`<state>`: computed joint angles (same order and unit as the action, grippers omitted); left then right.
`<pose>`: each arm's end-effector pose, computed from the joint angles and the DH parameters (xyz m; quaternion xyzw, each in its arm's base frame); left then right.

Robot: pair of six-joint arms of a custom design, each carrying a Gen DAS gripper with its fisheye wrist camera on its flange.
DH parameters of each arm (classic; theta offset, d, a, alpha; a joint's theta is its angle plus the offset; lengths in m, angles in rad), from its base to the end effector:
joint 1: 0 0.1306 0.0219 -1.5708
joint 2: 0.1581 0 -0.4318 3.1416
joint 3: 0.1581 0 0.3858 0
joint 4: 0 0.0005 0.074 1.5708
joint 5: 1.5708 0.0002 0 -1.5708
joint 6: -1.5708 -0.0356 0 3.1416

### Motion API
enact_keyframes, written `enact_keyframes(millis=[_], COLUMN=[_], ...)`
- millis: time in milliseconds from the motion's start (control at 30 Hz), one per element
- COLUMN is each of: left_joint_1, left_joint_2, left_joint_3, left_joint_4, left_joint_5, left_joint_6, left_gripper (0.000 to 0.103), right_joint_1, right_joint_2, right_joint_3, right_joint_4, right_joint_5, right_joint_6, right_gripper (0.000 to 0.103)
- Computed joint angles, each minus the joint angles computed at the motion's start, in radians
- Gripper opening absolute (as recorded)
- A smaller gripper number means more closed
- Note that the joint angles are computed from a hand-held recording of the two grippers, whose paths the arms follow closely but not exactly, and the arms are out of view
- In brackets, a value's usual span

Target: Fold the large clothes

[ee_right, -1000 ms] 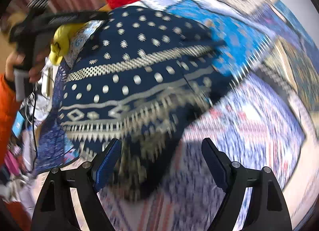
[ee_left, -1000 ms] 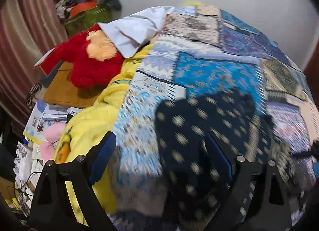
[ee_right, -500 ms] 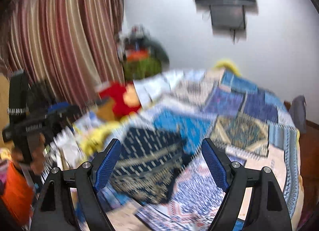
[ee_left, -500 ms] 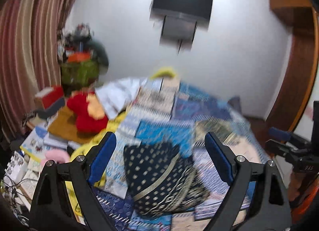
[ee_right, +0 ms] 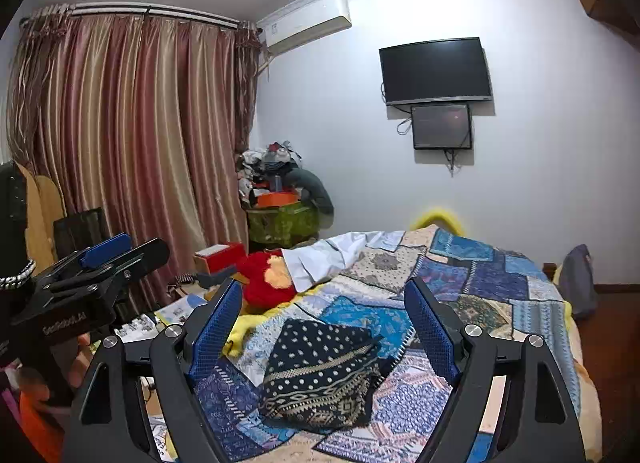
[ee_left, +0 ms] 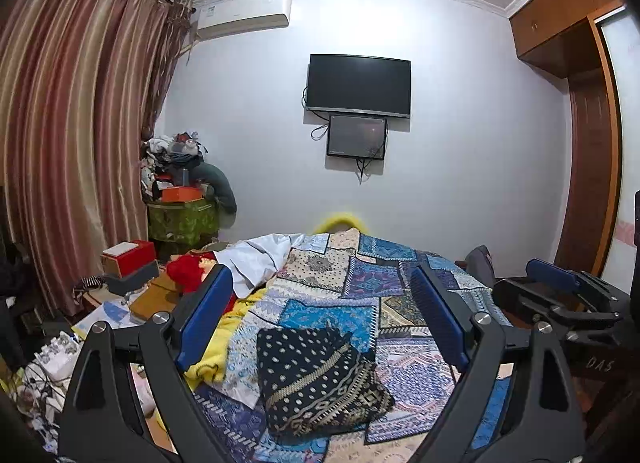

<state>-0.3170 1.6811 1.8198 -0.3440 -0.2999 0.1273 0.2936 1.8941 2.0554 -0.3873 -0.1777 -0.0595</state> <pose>0.5962 -0.1851 0.5781 -0.0212 0.7726 -0.0244 0.6341 0.6768 0.2107 0.5507 -0.1459 0.7675 0.1773 0.5986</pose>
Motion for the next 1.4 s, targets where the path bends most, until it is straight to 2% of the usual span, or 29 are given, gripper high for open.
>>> enact_keyframes(millis=[100,133,400,733,1400], left_joint_1=[-0.017,-0.021,-0.023,-0.011,-0.007], left_joint_2=[-0.001,-0.001,0.001,-0.007,-0.005], left_joint_3=[-0.015,-0.016,-0.018,-0.033,-0.034], left_joint_4=[0.015,0.012,0.0,-0.007,-0.021], left_joint_5=[-0.028,-0.029,-0.024,-0.017,-0.021], left_joint_6=[-0.025,-0.027,-0.019,0.019,0.032], left_gripper=[0.093,0.095,0.097,0.098,0.098], right_joint_1=[0.014,0.016,0.014,0.01,0.015], right_joint_2=[-0.041,-0.051,-0.075,-0.064,-0.054], right_joint_3=[-0.077,-0.099,-0.145,-0.131,-0.117], right_joint_4=[0.047,0.067,0.056,0.035,0.016], right_joint_5=[0.066,0.086,0.134,0.14,0.134], right_joint_6=[-0.006,-0.013,-0.027,-0.03,-0.023], right_gripper=[0.1,0.101,0.103,0.103,0.103])
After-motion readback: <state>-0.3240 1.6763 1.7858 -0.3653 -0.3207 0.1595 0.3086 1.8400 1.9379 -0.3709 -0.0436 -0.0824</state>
